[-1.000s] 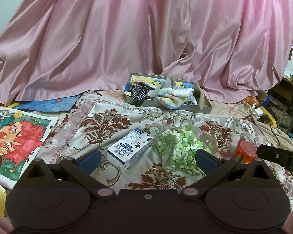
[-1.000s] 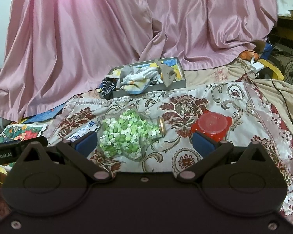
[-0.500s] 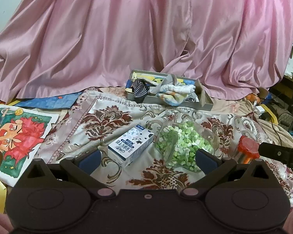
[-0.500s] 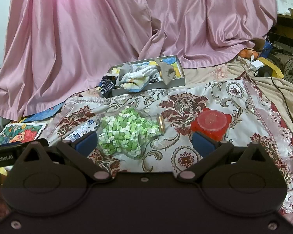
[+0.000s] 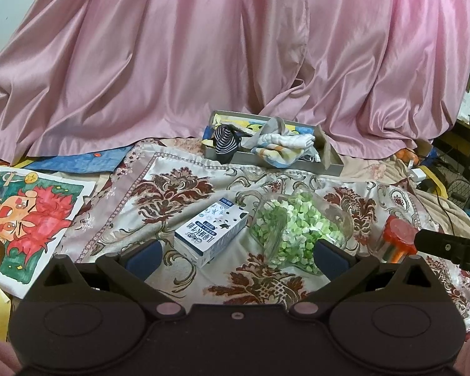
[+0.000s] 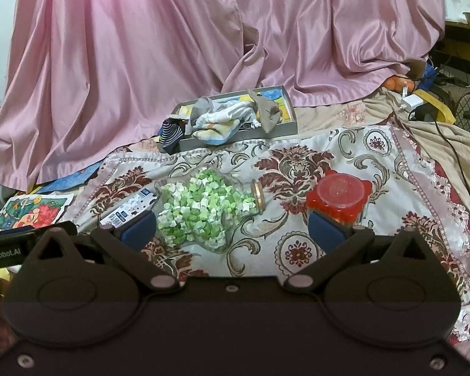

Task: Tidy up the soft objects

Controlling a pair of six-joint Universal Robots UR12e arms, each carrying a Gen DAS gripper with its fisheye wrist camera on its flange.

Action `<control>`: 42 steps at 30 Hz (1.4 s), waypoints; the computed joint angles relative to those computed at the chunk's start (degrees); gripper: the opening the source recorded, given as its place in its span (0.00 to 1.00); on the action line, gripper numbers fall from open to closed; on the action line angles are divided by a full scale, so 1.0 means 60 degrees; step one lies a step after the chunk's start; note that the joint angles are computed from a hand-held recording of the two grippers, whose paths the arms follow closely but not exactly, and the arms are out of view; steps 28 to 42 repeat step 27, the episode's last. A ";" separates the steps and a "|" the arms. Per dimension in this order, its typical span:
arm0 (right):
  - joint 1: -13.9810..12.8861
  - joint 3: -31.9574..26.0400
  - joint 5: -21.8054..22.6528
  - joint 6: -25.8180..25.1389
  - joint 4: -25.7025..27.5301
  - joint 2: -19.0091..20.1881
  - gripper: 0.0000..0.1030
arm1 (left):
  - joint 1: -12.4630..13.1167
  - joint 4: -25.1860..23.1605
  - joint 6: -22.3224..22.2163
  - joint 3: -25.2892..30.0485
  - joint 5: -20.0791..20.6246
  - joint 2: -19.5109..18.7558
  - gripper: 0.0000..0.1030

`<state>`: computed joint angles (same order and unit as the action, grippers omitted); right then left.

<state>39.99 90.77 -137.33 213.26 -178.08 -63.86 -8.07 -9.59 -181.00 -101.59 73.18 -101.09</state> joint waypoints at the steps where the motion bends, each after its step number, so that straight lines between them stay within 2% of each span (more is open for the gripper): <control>1: -0.0002 0.0004 0.0009 -0.0005 -0.0007 -0.0003 1.00 | 0.0000 -0.0004 -0.0023 0.0000 0.0007 0.0001 0.99; 7: 0.0003 -0.0009 -0.0005 0.0008 0.0001 0.0007 1.00 | 0.0037 0.0000 -0.0265 -0.0046 -0.0077 0.0003 0.99; 42: -0.0052 0.0073 0.0162 -0.0060 0.0061 -0.0046 1.00 | 0.0009 -0.0082 -0.0229 -0.0058 -0.0067 -0.0016 0.99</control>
